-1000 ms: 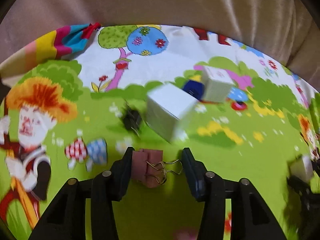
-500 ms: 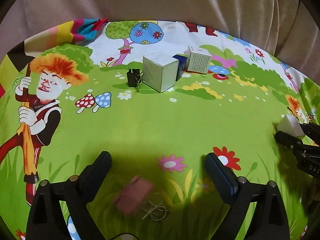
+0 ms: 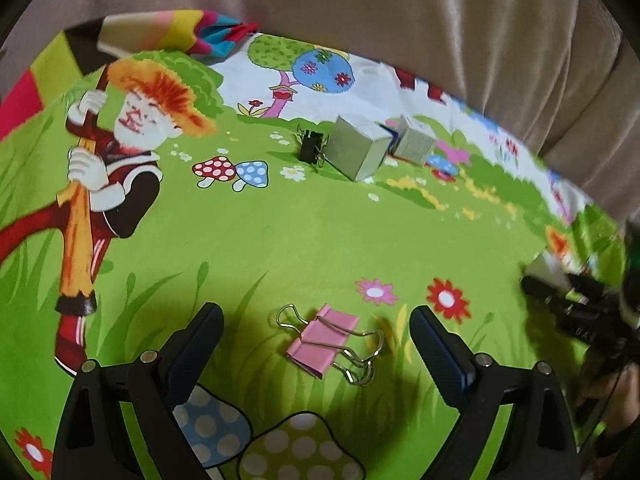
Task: Organize rigid objects
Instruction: 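Grasp the pink binder clip with the left gripper, then lift the pink clip and white cube with both grippers over the storage box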
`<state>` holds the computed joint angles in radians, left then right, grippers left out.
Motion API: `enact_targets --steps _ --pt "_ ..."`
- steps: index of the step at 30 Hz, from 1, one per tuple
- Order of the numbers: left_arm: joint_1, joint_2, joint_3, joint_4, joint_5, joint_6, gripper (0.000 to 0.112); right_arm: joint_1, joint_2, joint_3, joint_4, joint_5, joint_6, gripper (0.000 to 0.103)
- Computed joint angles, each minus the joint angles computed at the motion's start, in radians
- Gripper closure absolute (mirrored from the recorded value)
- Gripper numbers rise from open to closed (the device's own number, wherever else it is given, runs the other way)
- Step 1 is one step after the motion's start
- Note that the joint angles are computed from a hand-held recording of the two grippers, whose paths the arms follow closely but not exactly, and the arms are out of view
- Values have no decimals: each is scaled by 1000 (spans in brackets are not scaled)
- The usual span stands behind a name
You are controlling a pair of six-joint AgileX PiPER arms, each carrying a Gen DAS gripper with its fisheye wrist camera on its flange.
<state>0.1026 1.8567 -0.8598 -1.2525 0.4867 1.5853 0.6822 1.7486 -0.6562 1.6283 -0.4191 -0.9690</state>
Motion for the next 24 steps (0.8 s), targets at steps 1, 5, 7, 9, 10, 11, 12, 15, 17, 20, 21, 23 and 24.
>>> enact_targets --steps 1,5,7,9,10,11,12,15,17,20,21,23,24 --pt "-30 -15 17 1 -55 15 26 1 0 -1 2 -1 -1 43" --pt "-77 -53 90 -146 -157 230 40 2 0 -2 6 -2 -5 43" --pt "-59 -63 112 -259 -141 349 70 2 0 -1 7 -2 -5 43" --pt "-50 -60 110 -276 -132 363 72 4 -1 -1 8 -3 -5 43" --pt "-52 -61 111 -284 -135 370 72 4 -1 -1 8 -4 -6 43" --pt "-52 -62 112 -286 -137 371 72 7 1 -3 12 -6 -9 43" --pt "-51 -59 109 -283 -135 367 72 3 -1 -2 11 -3 -10 43" --pt "-55 -61 109 -280 -138 358 72 5 0 -2 13 -6 -11 43" --pt "-56 -62 111 -290 -141 368 72 5 0 -2 11 -7 -10 44" --pt "-56 -60 110 -292 -141 366 72 4 0 -1 8 -8 -7 44" --pt "-59 -61 113 -302 -146 375 72 4 0 1 4 -7 -4 44" --pt "-61 -63 115 -310 -152 385 72 2 0 2 -1 -6 1 44" --pt "-66 -66 119 -324 -160 396 72 5 1 1 0 -8 2 44"
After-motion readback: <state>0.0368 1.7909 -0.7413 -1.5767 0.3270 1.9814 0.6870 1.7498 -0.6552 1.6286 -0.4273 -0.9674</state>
